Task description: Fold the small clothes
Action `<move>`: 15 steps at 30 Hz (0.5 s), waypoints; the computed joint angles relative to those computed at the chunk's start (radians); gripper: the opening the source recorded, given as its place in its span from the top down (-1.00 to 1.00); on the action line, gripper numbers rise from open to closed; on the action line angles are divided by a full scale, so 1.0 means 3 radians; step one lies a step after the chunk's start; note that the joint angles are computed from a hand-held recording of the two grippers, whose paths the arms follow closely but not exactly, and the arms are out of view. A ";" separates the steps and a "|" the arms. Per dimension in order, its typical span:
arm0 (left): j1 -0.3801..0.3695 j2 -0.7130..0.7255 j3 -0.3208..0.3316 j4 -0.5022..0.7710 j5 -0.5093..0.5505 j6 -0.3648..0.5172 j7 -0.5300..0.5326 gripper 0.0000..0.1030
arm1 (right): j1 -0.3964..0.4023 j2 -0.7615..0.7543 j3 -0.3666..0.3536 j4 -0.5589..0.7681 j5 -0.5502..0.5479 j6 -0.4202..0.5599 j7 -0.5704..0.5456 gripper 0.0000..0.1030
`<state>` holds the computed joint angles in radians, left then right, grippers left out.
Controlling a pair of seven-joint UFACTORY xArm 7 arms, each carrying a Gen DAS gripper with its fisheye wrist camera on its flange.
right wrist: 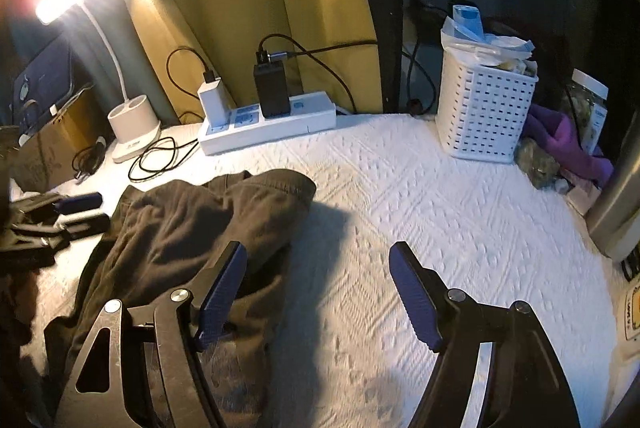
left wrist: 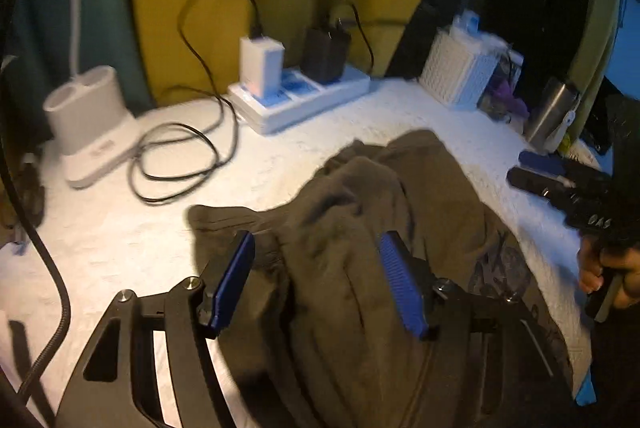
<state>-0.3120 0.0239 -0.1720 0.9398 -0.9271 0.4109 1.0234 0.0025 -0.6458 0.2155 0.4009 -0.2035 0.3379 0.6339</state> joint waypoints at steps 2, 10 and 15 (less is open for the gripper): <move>-0.0006 0.0100 -0.0020 0.0068 -0.0035 -0.0016 0.0041 -0.27 | 0.0033 0.0052 -0.0075 0.0005 0.0023 -0.0062 -0.0065 -0.29; 0.0089 0.0225 -0.0090 0.0187 -0.0086 0.0086 0.0161 0.86 | 0.0227 0.0468 -0.0420 0.0105 0.0274 -0.0359 -0.0526 -0.20; 0.0115 0.0073 -0.0052 0.0110 -0.0247 0.0011 0.0287 0.88 | 0.0653 0.0826 -0.0890 0.0266 0.0794 -0.0587 -0.1094 -0.12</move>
<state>-0.2775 0.0458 -0.1876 0.9728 -1.0011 0.4141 1.1095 0.1984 -0.3980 -0.0515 0.4808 0.0347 0.1617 0.3058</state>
